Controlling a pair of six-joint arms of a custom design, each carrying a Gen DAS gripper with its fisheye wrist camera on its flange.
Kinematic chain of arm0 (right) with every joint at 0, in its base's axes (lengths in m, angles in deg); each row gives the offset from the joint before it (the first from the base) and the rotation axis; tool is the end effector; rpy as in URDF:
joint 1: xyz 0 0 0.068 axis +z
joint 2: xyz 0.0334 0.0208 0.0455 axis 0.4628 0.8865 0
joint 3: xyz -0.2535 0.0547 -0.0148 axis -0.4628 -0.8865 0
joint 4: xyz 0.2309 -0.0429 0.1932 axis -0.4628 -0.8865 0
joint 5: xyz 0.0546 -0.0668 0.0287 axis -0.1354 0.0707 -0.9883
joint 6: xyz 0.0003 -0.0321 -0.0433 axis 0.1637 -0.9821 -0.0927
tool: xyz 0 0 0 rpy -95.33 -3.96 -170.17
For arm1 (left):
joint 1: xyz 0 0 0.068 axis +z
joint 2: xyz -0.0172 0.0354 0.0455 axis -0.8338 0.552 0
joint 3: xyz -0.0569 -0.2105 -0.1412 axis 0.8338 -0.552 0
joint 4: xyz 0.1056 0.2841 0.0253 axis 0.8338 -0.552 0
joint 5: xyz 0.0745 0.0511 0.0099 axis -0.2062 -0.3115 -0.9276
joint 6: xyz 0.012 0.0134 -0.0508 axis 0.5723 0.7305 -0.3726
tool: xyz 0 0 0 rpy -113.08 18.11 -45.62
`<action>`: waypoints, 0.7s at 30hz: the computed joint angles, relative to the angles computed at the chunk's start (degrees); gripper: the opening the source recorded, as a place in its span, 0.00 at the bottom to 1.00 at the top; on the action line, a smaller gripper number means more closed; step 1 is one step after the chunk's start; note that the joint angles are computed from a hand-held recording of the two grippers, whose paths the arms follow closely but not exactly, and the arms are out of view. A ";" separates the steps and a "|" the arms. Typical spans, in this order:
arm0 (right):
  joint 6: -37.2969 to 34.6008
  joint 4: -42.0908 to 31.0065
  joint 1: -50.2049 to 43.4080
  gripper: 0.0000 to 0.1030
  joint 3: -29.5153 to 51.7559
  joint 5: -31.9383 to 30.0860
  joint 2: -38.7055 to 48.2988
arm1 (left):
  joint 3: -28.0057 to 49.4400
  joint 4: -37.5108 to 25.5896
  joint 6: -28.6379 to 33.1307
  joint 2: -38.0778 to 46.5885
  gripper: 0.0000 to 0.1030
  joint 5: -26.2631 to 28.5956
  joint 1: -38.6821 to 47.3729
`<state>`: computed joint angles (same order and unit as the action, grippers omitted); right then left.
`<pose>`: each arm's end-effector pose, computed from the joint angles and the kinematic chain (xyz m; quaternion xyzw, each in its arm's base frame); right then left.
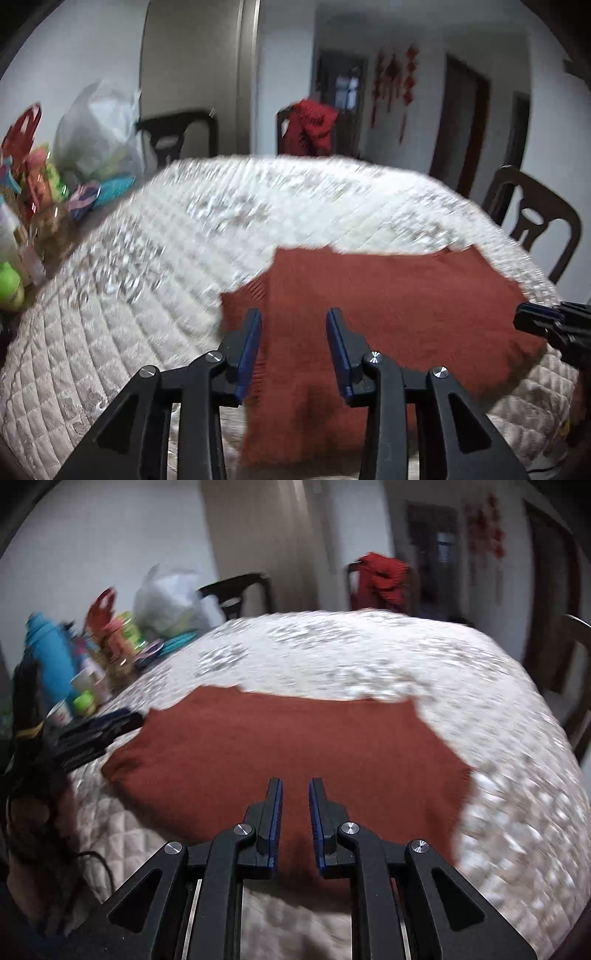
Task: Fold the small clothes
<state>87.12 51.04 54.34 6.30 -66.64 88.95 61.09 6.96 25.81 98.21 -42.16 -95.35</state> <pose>0.2672 0.1444 0.0949 -0.2572 0.8650 0.2045 0.3792 0.1875 -0.1229 0.1000 -0.1371 0.8902 0.0313 0.4333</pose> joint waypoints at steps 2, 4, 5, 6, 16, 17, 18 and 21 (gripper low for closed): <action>-0.42 0.20 2.70 0.14 2.70 0.85 3.51 | 0.50 0.40 0.24 2.90 0.38 2.66 2.87; -0.77 0.47 4.64 0.14 5.30 0.84 6.83 | 0.32 1.52 -0.23 4.66 0.38 6.25 5.13; -0.77 0.28 5.28 0.14 6.62 1.15 8.42 | -0.50 2.53 -0.48 3.87 0.39 7.55 5.73; -0.83 -0.44 5.93 0.14 8.54 1.66 10.61 | -1.08 2.67 -0.95 3.22 0.41 7.68 5.71; -1.19 -4.75 8.69 0.14 18.53 6.19 18.10 | -5.04 5.35 -2.82 -1.17 0.48 12.98 7.94; -0.98 -5.90 8.69 0.14 20.77 6.35 20.24 | -5.06 5.23 -2.95 -1.20 0.48 12.79 7.71; -0.83 -6.05 8.38 0.14 22.29 5.80 21.73 | -4.95 5.07 -3.04 -1.15 0.48 12.67 7.55; 0.49 -7.19 7.80 0.14 24.99 5.27 23.30 | -5.18 5.05 -3.11 -1.63 0.49 12.87 7.51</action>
